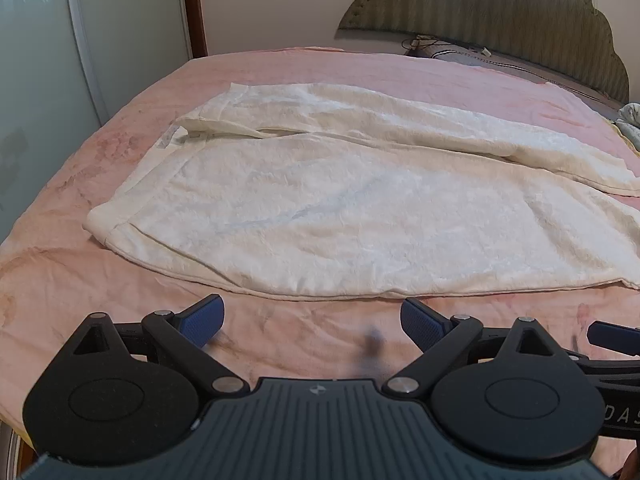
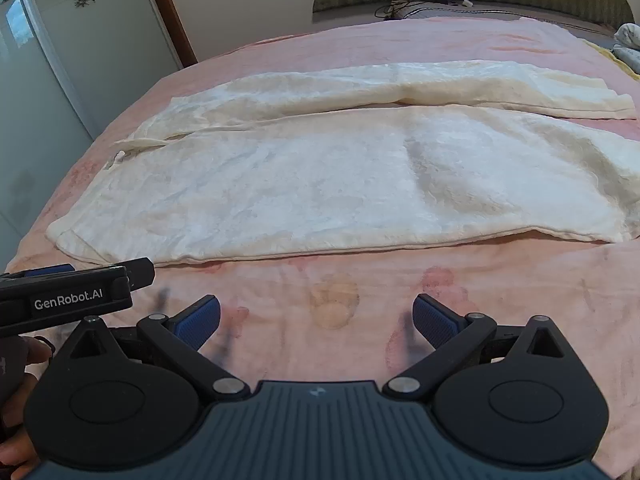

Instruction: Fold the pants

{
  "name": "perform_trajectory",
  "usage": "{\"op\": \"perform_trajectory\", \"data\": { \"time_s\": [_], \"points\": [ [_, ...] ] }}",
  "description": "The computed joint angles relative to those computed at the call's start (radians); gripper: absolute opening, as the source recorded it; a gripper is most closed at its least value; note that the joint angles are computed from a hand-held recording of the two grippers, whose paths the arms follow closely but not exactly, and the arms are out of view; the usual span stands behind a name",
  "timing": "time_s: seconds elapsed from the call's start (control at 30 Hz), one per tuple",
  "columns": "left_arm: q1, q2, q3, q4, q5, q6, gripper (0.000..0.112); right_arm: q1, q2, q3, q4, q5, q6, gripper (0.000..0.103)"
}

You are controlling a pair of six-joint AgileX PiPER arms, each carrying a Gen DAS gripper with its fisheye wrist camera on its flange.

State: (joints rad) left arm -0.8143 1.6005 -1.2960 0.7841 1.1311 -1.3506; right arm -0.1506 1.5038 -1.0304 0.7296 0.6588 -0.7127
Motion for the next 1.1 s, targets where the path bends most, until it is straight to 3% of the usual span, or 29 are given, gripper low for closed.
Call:
{"op": "perform_trajectory", "data": {
  "time_s": [1.1],
  "points": [
    [0.022,0.0,-0.009,-0.078,-0.044,0.013,0.097,0.0,0.006,0.004,0.002,0.009,-0.001,0.103]
  ]
}}
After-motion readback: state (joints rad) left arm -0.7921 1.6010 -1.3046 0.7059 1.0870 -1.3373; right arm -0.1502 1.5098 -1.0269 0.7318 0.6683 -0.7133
